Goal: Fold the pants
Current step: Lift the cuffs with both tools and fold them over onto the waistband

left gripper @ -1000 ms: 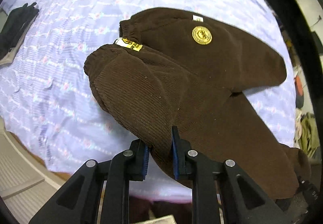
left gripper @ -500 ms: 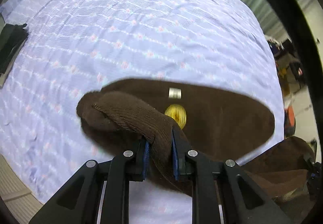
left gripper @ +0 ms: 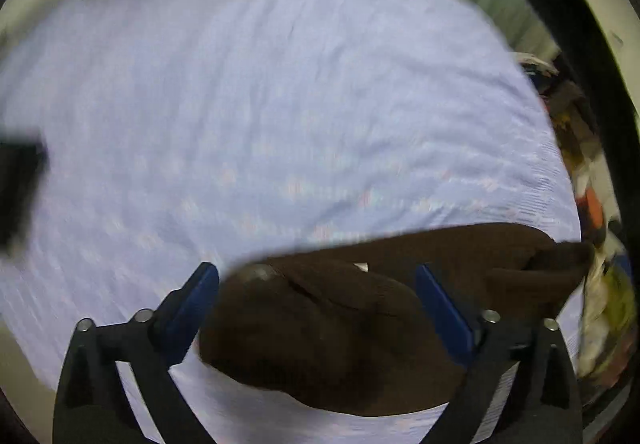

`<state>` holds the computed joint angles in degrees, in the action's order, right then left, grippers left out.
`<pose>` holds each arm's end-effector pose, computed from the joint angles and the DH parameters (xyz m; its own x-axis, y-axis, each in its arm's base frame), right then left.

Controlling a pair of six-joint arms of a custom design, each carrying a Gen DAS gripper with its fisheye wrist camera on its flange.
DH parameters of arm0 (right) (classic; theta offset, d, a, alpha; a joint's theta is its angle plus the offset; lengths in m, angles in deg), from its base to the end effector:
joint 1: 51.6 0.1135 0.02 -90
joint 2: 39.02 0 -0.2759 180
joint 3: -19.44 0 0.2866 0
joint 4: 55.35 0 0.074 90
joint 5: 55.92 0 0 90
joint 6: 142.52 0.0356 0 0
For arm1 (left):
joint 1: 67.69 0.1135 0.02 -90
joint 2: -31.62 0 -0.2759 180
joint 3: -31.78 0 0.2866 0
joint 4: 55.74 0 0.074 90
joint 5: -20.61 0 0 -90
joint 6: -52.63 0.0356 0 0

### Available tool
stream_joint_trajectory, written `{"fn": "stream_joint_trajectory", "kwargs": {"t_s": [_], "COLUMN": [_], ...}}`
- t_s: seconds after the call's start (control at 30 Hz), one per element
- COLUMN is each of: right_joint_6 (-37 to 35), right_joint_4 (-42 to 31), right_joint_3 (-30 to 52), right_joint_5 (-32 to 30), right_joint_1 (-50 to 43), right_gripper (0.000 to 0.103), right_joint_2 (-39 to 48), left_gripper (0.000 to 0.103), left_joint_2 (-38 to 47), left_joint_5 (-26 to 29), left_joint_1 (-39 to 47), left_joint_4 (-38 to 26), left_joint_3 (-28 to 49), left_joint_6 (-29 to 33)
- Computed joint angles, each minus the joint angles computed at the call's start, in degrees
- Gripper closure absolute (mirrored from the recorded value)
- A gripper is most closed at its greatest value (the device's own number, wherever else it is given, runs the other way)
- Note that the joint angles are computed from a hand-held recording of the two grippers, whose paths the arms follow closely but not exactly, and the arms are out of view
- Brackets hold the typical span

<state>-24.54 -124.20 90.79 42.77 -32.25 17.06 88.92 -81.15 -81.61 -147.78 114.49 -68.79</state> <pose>0.1974 0.0636 0.3301 -0.7844 0.2161 -0.5813 0.1417 0.9750 0.1712 0.1697 -0.0346 0.3687 -0.8422 -0.3171 -0.4360 -0.3305 0.9426 -0.0471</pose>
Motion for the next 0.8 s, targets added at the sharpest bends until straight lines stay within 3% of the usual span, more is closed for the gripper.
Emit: {"fn": "stream_joint_trajectory", "kwargs": {"t_s": [0.03, 0.17, 0.27, 0.43, 0.47, 0.53, 0.57, 0.73, 0.8], "right_joint_6": [-0.55, -3.00, -1.96, 7.34, 9.36, 12.72, 15.33, 16.10, 15.61], "right_joint_4": [-1.59, -8.70, -15.39, -25.12, -26.41, -28.02, -28.39, -26.20, -24.38], "right_joint_3": [0.36, -0.71, -4.65, -12.01, -13.11, -14.75, -15.14, -16.17, -16.37], "right_joint_5": [1.72, 2.74, 2.52, -0.56, -1.56, -2.07, -1.41, -2.00, -1.80], "right_joint_1": [1.18, 5.52, 9.61, 16.48, 17.40, 19.96, 22.66, 25.12, 25.76], "right_gripper": [0.023, 0.019, 0.019, 0.019, 0.019, 0.019, 0.019, 0.019, 0.019], "right_joint_2": [-2.66, -11.05, -16.78, -24.86, -26.32, -28.55, -28.78, -29.17, -28.63], "left_gripper": [0.000, 0.000, 0.000, 0.009, 0.020, 0.054, 0.081, 0.083, 0.083], "left_joint_2": [-1.10, -1.52, 4.61, 14.43, 15.39, 16.65, 16.18, 10.01, 11.09], "left_joint_5": [-0.01, 13.94, 16.52, 13.90, 12.95, 12.14, 11.86, 13.74, 13.11], "left_joint_1": [-0.60, 3.56, -0.10, -4.55, -5.27, -5.86, -5.45, 0.67, 3.59], "left_joint_4": [1.89, 5.12, 7.30, 10.85, 10.88, 11.98, 12.19, 10.73, 13.27], "left_joint_3": [1.05, -1.19, -3.32, -7.35, -8.44, -10.39, -10.64, -8.10, -6.55], "left_joint_6": [5.78, 29.22, 41.83, 45.63, 45.10, 43.91, 44.12, 48.61, 48.68]}}
